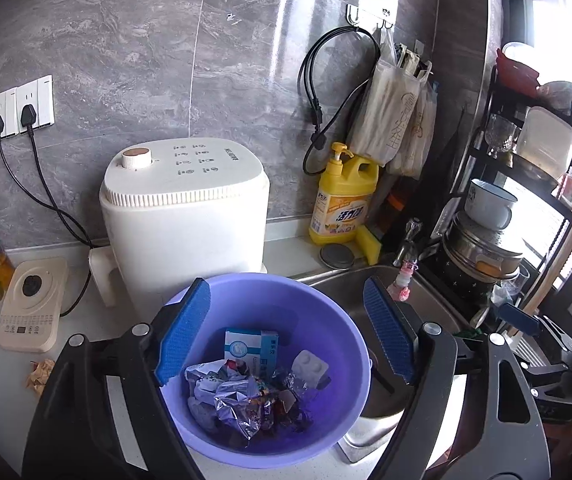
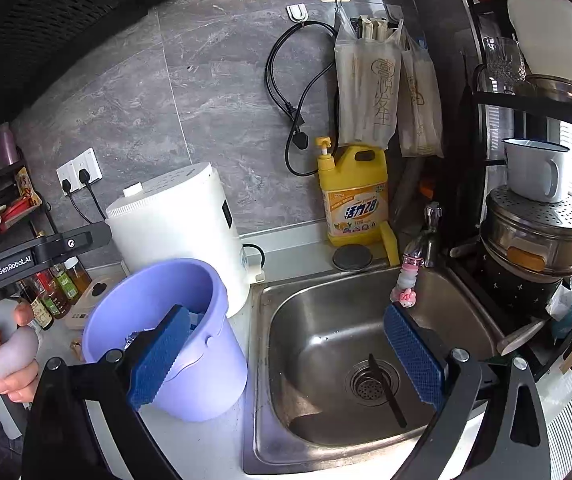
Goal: Collect trash
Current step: 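Drop the foil ball into the bucket with the right gripper while the left drops the blister pack, then move both open grippers back to the brown paper and red wrapper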
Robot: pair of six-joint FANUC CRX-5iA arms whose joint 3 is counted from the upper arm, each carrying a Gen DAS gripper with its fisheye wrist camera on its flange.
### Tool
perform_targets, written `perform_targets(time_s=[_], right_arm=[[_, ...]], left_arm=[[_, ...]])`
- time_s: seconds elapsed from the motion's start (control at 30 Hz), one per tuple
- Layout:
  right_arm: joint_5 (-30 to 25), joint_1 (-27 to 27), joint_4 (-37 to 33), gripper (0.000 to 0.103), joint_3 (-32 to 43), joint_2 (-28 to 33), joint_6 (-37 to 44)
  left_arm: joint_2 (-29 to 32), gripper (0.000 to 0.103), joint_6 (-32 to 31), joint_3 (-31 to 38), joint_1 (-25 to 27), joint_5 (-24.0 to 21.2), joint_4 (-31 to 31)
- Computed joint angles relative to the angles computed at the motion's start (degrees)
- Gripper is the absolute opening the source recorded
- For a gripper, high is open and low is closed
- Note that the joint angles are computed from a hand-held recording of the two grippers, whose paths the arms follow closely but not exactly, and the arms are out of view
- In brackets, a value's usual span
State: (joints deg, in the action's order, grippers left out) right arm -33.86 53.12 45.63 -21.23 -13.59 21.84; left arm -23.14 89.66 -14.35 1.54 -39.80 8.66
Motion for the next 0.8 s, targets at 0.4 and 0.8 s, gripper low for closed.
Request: perform_targets(time_s=[0.4, 0.8], right_arm=[[2.1, 3.4, -3.2, 0.095, 4.3, 4.3, 3.3], [2.5, 9.7, -8.4, 0.095, 15.6, 14.1, 11.3]], left_arm=[[-6.0, 0.086, -4.6, -4.3, 9.6, -3.9, 3.4], [-14.9, 0.094, -21.8, -13.8, 31.2, -7.7, 18.3]])
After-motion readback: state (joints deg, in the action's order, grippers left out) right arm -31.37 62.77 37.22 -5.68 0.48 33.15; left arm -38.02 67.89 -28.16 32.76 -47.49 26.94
